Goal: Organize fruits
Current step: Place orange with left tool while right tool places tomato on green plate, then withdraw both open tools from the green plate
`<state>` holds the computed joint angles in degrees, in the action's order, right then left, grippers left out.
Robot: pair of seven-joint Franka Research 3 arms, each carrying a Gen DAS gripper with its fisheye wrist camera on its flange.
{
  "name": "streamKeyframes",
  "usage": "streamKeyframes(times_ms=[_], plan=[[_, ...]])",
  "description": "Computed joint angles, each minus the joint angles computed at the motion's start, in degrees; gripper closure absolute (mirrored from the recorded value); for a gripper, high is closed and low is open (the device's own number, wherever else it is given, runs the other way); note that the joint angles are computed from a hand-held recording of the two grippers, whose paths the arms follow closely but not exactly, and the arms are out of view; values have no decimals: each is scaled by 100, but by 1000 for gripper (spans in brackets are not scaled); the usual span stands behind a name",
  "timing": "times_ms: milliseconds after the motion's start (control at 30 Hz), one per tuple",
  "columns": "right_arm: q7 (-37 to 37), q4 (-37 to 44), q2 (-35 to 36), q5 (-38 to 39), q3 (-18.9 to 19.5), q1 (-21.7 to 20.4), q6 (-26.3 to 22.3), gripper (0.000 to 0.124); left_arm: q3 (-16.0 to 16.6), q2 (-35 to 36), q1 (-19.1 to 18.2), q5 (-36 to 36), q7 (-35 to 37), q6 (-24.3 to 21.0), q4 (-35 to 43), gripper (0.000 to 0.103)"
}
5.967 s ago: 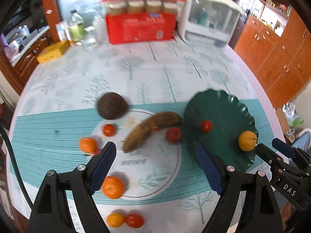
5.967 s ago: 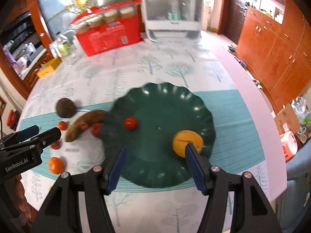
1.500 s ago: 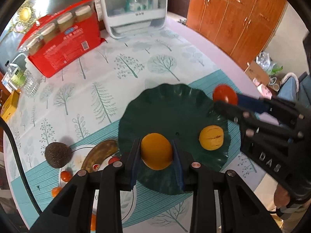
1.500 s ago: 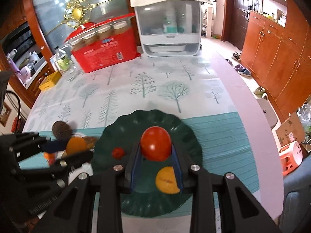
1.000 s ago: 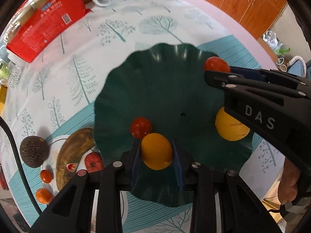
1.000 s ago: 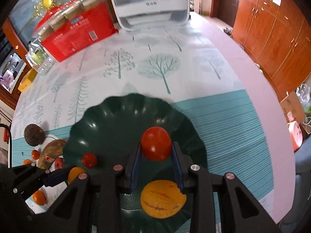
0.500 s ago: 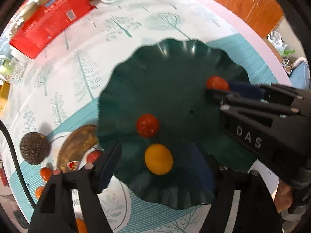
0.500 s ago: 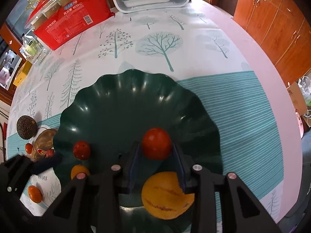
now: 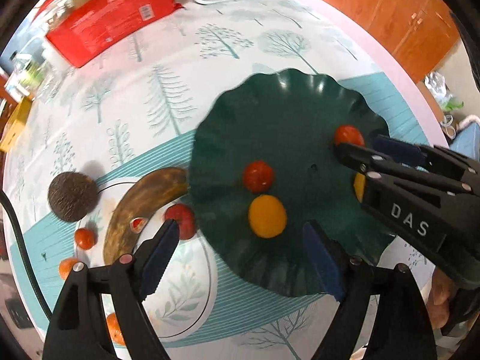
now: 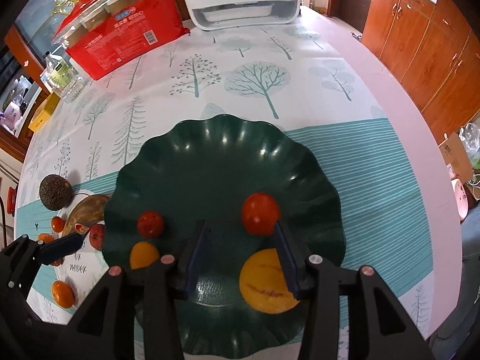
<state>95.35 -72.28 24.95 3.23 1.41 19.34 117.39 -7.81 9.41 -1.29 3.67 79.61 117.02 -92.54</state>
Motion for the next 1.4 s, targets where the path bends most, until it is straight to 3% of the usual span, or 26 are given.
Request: streamKeyframes(times_ms=[400, 933, 1400], plan=[[-91, -583, -560, -8, 89, 67, 113, 78, 105, -875, 76, -97, -289, 368, -875, 20], [-930, -1789, -1819, 328, 427, 198, 374, 78, 282, -2716, 186, 636, -1147, 632, -2351, 20], [-1342, -1317, -1833, 755, 687, 567, 233, 78, 644, -4237, 783, 1355, -1697, 443, -3097, 19]])
